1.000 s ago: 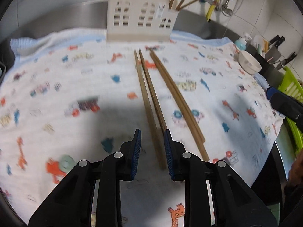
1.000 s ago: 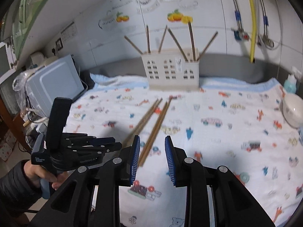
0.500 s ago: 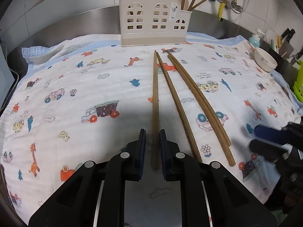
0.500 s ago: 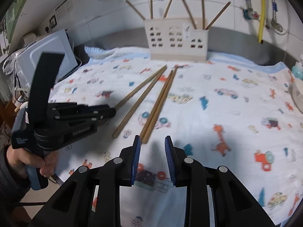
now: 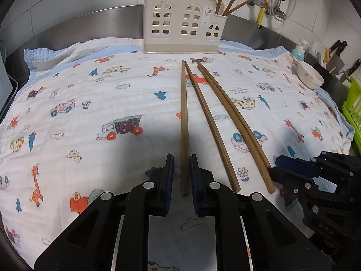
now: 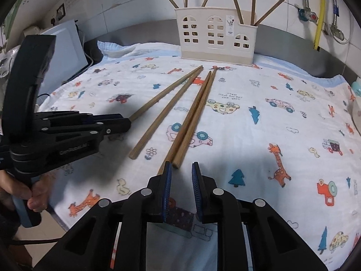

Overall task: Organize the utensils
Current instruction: 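Close the left gripper on a chopstick end and lift it upright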

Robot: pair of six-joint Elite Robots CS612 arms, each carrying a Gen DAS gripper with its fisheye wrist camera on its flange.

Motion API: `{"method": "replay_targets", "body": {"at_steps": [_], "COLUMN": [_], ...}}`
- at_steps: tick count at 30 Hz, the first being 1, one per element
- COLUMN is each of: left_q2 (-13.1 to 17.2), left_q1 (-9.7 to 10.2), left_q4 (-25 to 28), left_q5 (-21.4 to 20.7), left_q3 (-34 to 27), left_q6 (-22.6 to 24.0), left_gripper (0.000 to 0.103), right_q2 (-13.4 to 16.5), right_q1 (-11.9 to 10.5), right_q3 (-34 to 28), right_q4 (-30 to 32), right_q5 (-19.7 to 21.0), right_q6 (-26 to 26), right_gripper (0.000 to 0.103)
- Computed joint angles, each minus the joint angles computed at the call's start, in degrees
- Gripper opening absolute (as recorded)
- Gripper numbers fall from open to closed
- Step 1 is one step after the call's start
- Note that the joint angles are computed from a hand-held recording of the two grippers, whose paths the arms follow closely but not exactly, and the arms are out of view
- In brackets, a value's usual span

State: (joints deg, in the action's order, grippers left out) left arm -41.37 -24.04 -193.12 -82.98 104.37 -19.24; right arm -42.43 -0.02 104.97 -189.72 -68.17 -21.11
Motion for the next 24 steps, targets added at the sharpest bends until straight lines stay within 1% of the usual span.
{"method": "replay_targets", "body": {"at_steps": [1, 3, 4, 5, 7, 10, 15, 18, 20, 24], "left_q2": [0.01, -0.06, -0.07, -0.05, 0.01, 0.09, 0.15, 0.21, 0.23, 0.35], "left_q1": [0.07, 0.18, 0.22, 0.24, 0.18, 0.11, 0.24, 0.25, 0.26, 0.32], "left_q4": [-0.12, -0.4, -0.53, -0.74, -1.14, -1.64, -1.82, -2.03, -1.95, -2.36], "left_q5": [-0.23, -0.55, -0.73, -0.83, -0.75, -0.66, -1.04, -1.16, -1.25, -1.69], "left_q3": [0.04, 0.25, 0.31, 0.37, 0.5, 0.61, 0.57, 0.54, 0.44, 0.44], "left_q6": [-0.15, -0.61, -0.88, -1.18, -1.5, -2.02, -2.22, -2.29, -2.16, -2.25], "left_gripper": [0.014, 0.014, 0.015, 0.015, 0.015, 0.015, 0.015, 0.015, 0.015, 0.015], "right_q2": [0.05, 0.16, 0.19, 0.2, 0.14, 0.09, 0.63, 0.87, 0.92, 0.91], "right_q1": [0.0, -0.07, -0.22, -0.36, -0.79, -0.56, -0.03, 0.4, 0.47, 0.36], "right_q3": [0.04, -0.02, -0.12, -0.19, -0.18, -0.19, -1.63, -2.24, -2.36, -2.35], "right_q4": [-0.47, -1.19, -1.17, -1.11, -1.12, -1.21, 1.3, 1.81, 1.54, 1.31], "right_q5": [-0.52, -1.84, -1.78, -1.48, 0.65, 1.32, 2.05, 0.72, -0.19, -1.06], "right_q6": [0.36, 1.63, 2.15, 2.42, 2.91, 2.58, 2.89, 2.89, 3.29, 3.8], "right_gripper": [0.012, 0.012, 0.012, 0.012, 0.015, 0.015, 0.015, 0.014, 0.01, 0.009]}}
